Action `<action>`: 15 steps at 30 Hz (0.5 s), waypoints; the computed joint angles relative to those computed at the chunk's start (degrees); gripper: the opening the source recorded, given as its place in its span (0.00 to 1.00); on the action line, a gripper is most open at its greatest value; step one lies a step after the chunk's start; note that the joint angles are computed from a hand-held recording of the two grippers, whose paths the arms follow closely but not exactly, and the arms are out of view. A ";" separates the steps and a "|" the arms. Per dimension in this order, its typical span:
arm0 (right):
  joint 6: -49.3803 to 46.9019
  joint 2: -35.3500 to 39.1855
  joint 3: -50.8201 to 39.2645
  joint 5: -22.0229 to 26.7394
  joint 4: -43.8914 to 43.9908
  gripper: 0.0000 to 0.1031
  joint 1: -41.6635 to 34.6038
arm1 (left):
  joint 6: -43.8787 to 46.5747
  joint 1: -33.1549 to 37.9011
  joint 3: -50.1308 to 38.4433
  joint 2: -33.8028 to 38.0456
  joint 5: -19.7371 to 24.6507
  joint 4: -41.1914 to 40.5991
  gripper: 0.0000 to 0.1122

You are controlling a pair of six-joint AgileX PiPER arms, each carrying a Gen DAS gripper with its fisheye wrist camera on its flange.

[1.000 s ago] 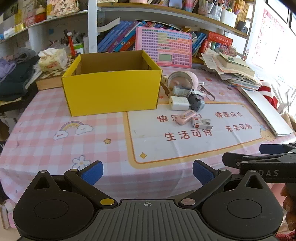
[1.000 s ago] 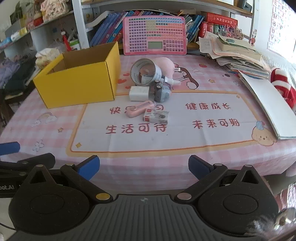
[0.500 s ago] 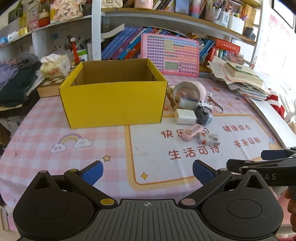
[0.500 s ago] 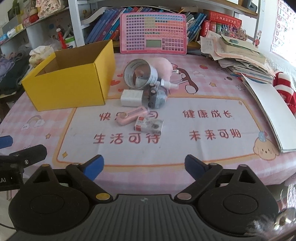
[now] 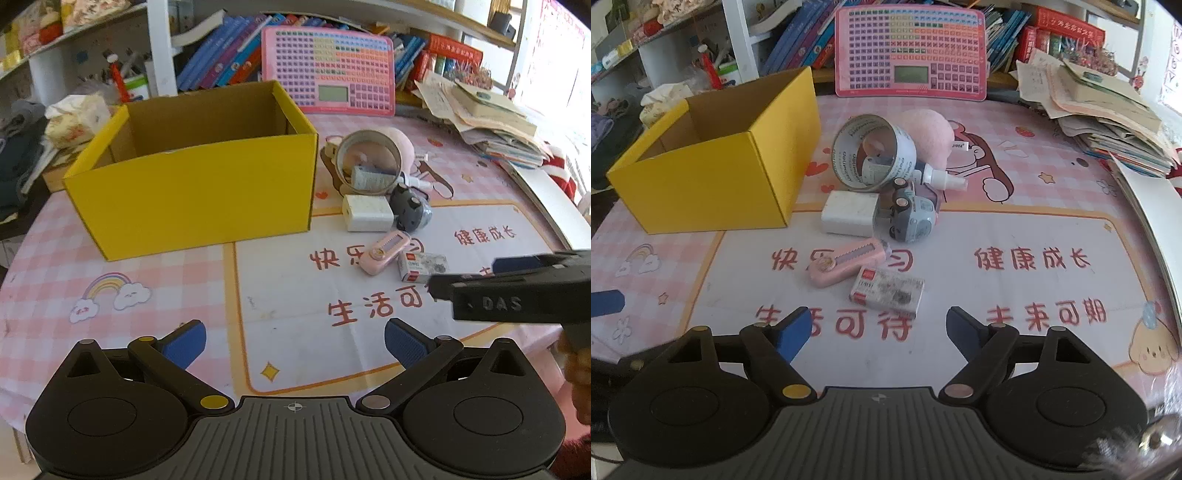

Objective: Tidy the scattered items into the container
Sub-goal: 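Close the right tool on the white-and-red staple box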

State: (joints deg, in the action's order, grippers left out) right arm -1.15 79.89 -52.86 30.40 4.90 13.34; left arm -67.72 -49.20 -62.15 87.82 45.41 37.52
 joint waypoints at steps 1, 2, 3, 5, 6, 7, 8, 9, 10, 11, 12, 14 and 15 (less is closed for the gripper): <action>-0.88 1.10 -0.58 -0.29 0.50 0.76 -0.28 | 0.41 0.13 -0.66 0.58 0.24 -0.16 0.92; -2.17 2.65 -1.57 -0.12 1.42 0.74 -0.74 | 0.71 0.23 -1.33 1.15 0.45 -0.22 0.92; -3.18 3.81 -2.23 -0.08 2.05 0.73 -1.18 | 1.10 0.35 -2.06 1.77 0.62 -0.33 0.92; -5.23 6.33 -3.85 0.15 3.58 0.71 -1.88 | 1.93 0.56 -3.56 3.08 1.16 -0.58 0.92; -6.56 7.60 -4.59 0.15 4.62 0.71 -2.30 | 2.55 0.68 -4.59 3.91 1.85 -0.84 0.92; -7.99 8.89 -5.34 0.21 5.67 0.70 -2.71 | 3.05 0.74 -5.59 4.75 2.64 -1.10 0.92; -9.03 9.96 -6.14 0.67 6.54 0.69 -3.04 | 3.58 0.86 -6.48 5.47 3.29 -1.46 0.92; -10.44 11.24 -7.00 0.94 7.75 0.68 -3.43 | 4.30 1.09 -7.46 6.25 3.84 -1.99 0.92; -11.73 12.21 -7.70 1.29 8.86 0.68 -3.81 | 4.85 1.25 -8.30 6.92 4.28 -2.39 0.92; -12.68 13.07 -8.37 1.69 9.73 0.67 -4.08 | 5.32 1.37 -9.11 7.56 4.71 -2.69 0.92; -13.86 14.00 -9.01 1.81 10.59 0.66 -4.35 | 5.81 1.47 -9.99 8.26 5.12 -2.95 0.92; -15.60 15.66 -10.26 2.34 11.58 0.62 -4.87 | 6.79 1.70 -11.70 9.69 5.68 -3.47 0.92; -17.26 15.92 -10.10 1.42 12.30 0.60 -5.01 | 7.47 1.89 -12.66 10.53 5.80 -3.92 0.92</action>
State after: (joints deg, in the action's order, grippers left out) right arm -18.41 95.81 -62.96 31.82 17.20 8.33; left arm -60.25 -47.31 -74.82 98.35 51.21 33.60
